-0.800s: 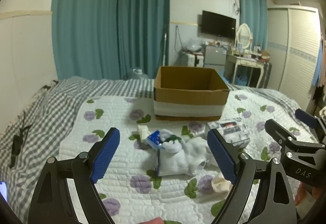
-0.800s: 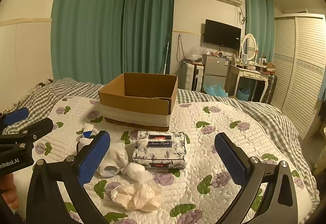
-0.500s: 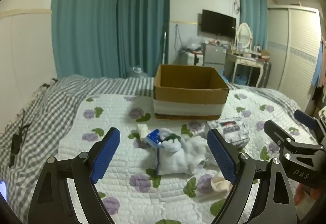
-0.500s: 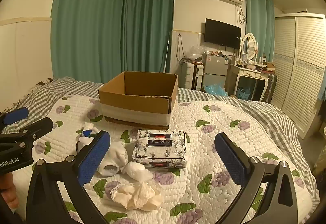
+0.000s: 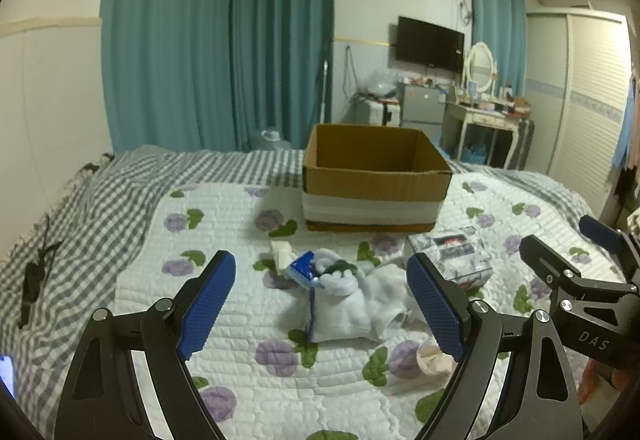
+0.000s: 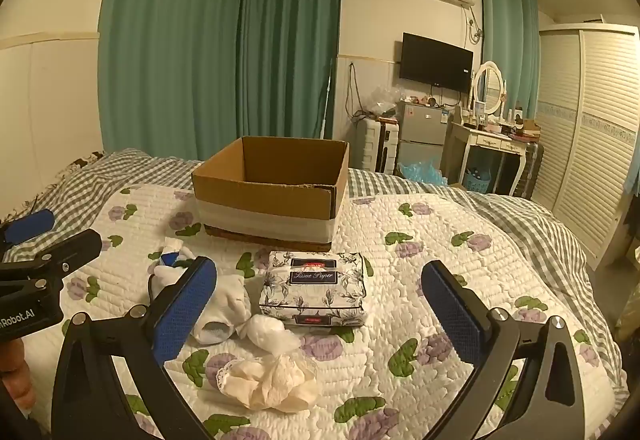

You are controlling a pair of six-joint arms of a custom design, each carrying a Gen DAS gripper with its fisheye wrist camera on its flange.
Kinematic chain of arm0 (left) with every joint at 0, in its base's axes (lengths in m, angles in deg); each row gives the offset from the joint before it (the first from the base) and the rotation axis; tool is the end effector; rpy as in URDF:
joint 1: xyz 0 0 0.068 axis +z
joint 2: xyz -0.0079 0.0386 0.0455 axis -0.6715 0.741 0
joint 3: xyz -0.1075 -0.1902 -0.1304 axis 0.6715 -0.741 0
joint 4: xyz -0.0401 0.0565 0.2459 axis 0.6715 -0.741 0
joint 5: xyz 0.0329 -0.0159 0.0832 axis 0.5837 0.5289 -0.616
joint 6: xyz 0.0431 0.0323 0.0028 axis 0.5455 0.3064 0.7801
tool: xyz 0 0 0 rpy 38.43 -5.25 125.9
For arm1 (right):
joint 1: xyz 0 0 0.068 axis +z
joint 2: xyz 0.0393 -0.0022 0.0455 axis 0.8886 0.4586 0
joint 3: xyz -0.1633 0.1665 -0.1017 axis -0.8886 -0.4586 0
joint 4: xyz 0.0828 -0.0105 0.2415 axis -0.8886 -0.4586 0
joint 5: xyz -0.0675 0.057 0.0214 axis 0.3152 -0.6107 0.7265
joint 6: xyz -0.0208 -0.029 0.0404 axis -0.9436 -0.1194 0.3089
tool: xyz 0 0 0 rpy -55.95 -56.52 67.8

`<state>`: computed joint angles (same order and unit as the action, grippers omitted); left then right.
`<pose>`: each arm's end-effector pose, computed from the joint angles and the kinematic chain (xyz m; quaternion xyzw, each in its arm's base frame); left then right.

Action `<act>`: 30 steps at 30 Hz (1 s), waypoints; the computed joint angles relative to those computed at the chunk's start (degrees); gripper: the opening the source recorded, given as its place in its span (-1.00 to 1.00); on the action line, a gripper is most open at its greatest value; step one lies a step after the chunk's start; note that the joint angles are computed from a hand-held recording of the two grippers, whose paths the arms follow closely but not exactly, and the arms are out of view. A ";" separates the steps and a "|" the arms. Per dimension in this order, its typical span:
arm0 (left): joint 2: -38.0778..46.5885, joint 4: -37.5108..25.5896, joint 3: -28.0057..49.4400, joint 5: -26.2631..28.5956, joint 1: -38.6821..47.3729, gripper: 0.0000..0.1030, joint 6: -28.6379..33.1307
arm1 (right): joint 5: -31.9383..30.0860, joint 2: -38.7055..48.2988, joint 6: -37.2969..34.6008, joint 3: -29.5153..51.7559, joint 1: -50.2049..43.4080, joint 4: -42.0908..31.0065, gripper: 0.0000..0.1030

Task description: Organize soft objects

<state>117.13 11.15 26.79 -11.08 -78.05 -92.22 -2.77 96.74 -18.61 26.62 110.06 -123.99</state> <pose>0.2781 -0.1987 0.2977 0.2215 0.8242 -0.1556 0.4975 0.1836 0.1538 0.3072 0.1622 0.8254 -0.1366 0.5232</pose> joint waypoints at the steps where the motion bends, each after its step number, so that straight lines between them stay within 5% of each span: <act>1: 0.14 0.19 -0.08 0.24 0.20 0.74 0.13 | -0.19 -0.24 -0.46 -0.76 -0.29 0.92 1.00; 30: 1.11 -0.11 0.61 0.55 0.47 0.74 0.28 | -1.27 0.06 -0.05 -0.97 -0.75 0.44 1.00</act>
